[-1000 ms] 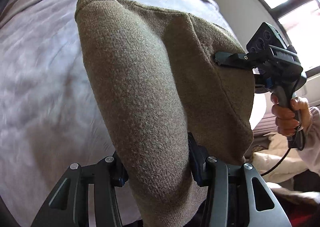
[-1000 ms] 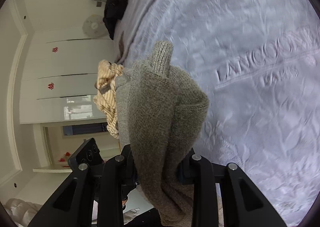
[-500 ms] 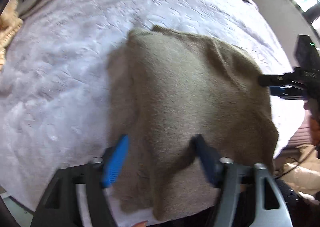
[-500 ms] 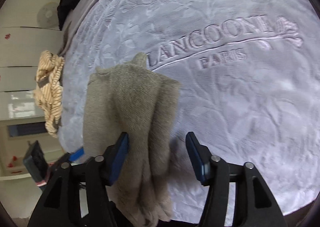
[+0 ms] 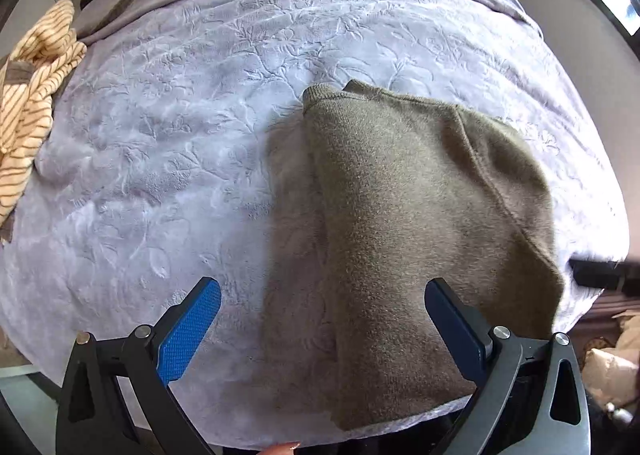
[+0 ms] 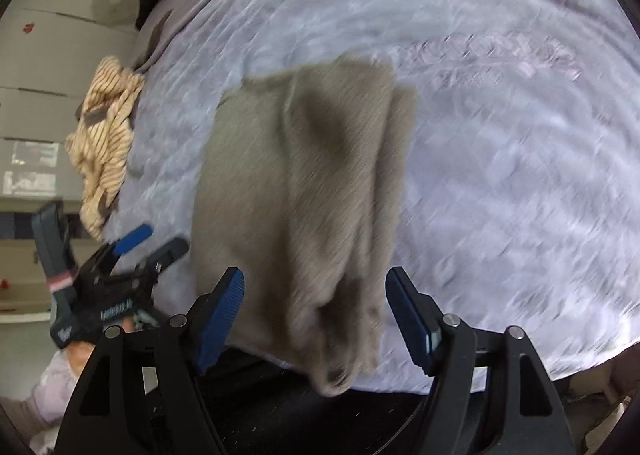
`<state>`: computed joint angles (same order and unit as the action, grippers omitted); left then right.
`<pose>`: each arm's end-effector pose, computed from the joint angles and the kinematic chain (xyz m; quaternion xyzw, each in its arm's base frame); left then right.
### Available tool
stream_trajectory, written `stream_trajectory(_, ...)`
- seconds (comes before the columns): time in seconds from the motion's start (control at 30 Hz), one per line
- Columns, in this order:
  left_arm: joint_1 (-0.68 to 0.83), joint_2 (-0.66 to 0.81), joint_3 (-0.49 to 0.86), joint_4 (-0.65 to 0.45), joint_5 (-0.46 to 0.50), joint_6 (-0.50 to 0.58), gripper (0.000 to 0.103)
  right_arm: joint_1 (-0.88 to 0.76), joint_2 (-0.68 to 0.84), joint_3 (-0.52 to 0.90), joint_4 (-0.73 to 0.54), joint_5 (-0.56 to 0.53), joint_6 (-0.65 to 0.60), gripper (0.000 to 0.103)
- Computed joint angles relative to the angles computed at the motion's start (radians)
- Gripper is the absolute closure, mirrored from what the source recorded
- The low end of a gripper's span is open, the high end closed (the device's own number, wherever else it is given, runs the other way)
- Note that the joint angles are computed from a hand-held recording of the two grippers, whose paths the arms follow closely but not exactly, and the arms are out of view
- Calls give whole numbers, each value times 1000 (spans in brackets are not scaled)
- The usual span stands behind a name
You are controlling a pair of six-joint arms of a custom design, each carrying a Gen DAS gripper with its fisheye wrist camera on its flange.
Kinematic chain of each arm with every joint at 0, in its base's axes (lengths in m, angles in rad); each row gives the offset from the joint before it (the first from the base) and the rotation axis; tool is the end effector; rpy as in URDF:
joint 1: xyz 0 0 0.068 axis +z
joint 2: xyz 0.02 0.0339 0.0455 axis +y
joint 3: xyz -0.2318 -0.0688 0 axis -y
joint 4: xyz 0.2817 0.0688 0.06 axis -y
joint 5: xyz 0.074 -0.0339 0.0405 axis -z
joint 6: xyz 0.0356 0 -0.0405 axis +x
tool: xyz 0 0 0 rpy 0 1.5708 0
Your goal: Fold small clothes
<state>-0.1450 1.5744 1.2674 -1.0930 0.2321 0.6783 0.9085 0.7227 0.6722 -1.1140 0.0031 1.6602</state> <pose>0.3214 -0.0552 0.2103 0.4050 0.9030 -0.0890 0.1121 0.1070 0.1370 0.2118 0.3598 0.9110 0.1931 0.0585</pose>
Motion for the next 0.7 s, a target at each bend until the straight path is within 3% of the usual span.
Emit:
stream_trajectory(0.03, 7, 3, 10, -15, 7, 6, 1, 23, 13, -13, 46, -13, 14, 28)
stream_trajectory(0.07, 11, 6, 16, -21, 11, 11, 1, 39, 26, -22, 81, -24, 17, 38)
stream_trajectory(0.1, 13, 9, 21, -25, 17, 17, 1, 47, 46, -26, 104, -37, 13, 63)
stream_trajectory(0.17, 20, 12, 32, -39, 29, 33, 1, 53, 109, -8, 108, -44, -2, 94)
stream_trajectory(0.33, 22, 6, 36, -67, 36, 64, 1, 93, 193, 37, -13, -14, -26, 95)
stream_trajectory(0.47, 1, -12, 12, -59, -2, 65, 1, 160, 79, -89, 2, -28, 98, 95)
stream_trajectory(0.7, -14, -11, 21, -83, -35, 51, 1, 232, 76, -37, -66, 0, 176, 95)
